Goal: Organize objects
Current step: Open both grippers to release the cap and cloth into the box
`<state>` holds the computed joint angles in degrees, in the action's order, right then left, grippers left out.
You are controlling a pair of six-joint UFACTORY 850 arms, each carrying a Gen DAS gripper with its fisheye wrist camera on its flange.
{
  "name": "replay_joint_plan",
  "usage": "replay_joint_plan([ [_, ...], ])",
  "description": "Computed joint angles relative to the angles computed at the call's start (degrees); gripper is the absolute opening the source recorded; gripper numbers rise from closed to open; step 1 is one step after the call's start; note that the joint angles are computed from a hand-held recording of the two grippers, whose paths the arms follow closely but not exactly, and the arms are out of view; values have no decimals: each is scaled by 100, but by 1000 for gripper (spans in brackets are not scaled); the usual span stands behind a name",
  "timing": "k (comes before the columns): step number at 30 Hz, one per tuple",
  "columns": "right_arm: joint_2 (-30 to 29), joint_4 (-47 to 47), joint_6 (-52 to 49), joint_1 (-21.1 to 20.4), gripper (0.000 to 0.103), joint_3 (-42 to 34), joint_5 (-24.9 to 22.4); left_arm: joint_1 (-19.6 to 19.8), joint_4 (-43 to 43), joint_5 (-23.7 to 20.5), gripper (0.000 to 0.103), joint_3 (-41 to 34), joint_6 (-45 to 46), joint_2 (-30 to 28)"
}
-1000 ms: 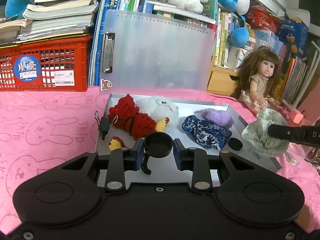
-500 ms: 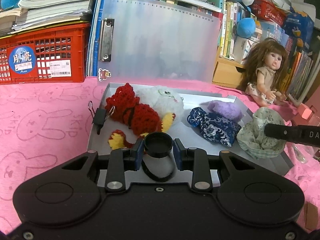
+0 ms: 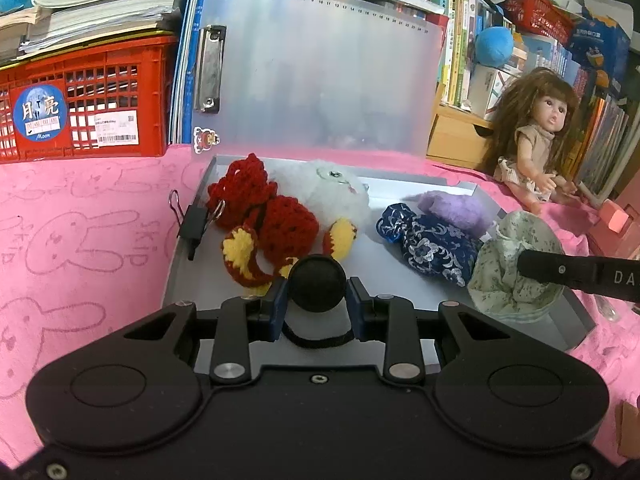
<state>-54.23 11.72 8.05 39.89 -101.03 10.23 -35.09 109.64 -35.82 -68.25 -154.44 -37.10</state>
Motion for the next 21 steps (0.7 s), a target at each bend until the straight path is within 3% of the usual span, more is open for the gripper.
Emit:
replay_joint_plan([
  [8, -4, -325, 256, 15, 24, 40, 6, 5, 35, 47, 30, 33, -98, 0],
  [10, 17, -507, 348, 24, 31, 83, 52, 13, 146, 78, 30, 75, -236, 35],
  [12, 49, -436, 238, 39, 48, 132, 88, -1, 192, 41, 30, 113, -324, 70],
  [16, 130, -640, 478, 45, 55, 235, 151, -54, 177, -76, 44, 194, -350, 163],
  [21, 309, -302, 151, 65, 62, 494, 330, -155, 239, -220, 54, 341, -341, 337],
])
